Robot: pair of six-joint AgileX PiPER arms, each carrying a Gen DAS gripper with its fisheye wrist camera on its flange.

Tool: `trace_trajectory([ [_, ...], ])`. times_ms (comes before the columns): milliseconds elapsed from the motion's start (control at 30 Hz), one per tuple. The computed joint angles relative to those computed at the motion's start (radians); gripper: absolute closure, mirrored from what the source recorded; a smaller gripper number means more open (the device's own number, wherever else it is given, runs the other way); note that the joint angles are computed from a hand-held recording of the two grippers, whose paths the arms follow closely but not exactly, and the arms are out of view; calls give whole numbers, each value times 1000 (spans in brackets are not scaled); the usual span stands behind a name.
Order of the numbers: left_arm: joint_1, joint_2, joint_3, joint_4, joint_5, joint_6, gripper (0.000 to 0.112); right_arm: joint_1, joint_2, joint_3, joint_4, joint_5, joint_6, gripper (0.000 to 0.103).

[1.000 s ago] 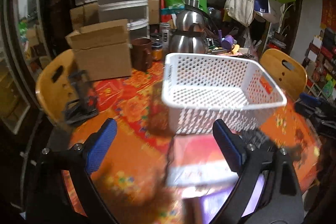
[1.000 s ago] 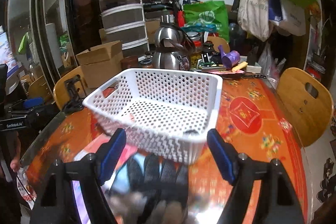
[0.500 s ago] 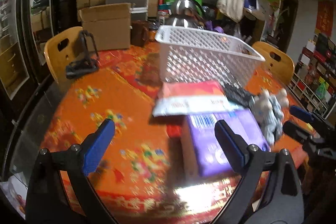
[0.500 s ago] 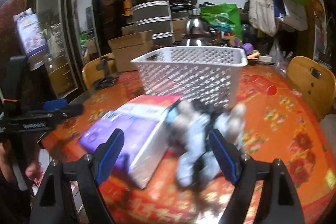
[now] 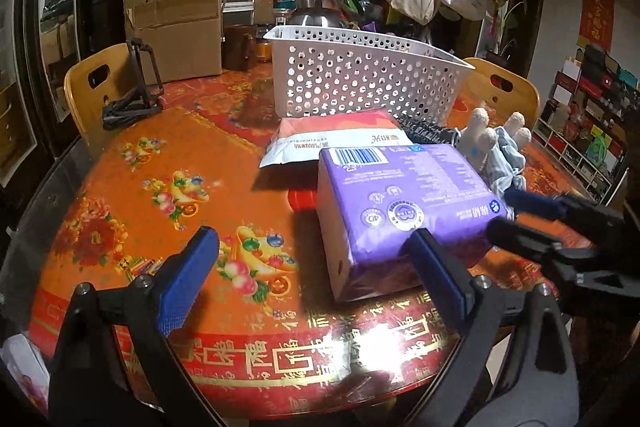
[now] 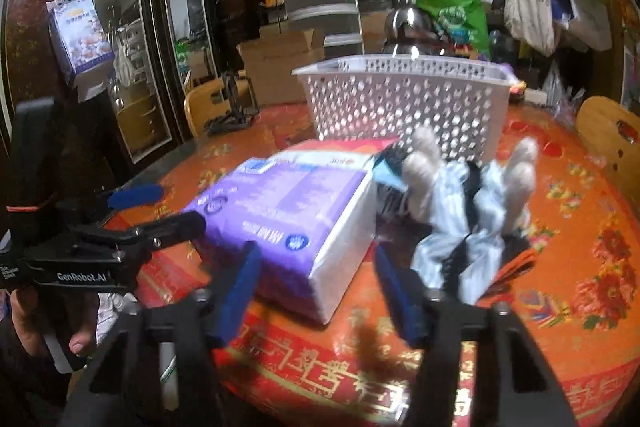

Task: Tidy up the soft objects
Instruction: 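Move both grippers back to the purple tissue pack, then grasp the purple tissue pack with the left gripper and lift it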

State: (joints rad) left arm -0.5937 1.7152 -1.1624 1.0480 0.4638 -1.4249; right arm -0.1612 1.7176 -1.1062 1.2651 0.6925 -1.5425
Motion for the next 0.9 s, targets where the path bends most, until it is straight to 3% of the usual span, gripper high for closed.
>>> trace_trajectory([
  [167, 11, 9, -3, -4, -49, 40, 19, 15, 14, 0, 11, 1, -32, 48],
  [267, 20, 29, -14, -64, -88, 113, 27, 14, 32, -18, 12, 25, -43, 52],
  [367, 24, 41, -19, -108, -124, 165, 47, 18, 40, -24, 6, 31, -46, 56],
  [433, 26, 45, -19, -141, -155, 205, 66, 23, 44, -28, 0, 25, -46, 60],
  [633, 12, 46, -13, -116, -161, 190, 68, 19, 50, -29, 1, 34, -64, 62],
  [900, 10, 32, 7, -102, -184, 172, 68, 55, 46, -4, 38, -45, -141, 61],
])
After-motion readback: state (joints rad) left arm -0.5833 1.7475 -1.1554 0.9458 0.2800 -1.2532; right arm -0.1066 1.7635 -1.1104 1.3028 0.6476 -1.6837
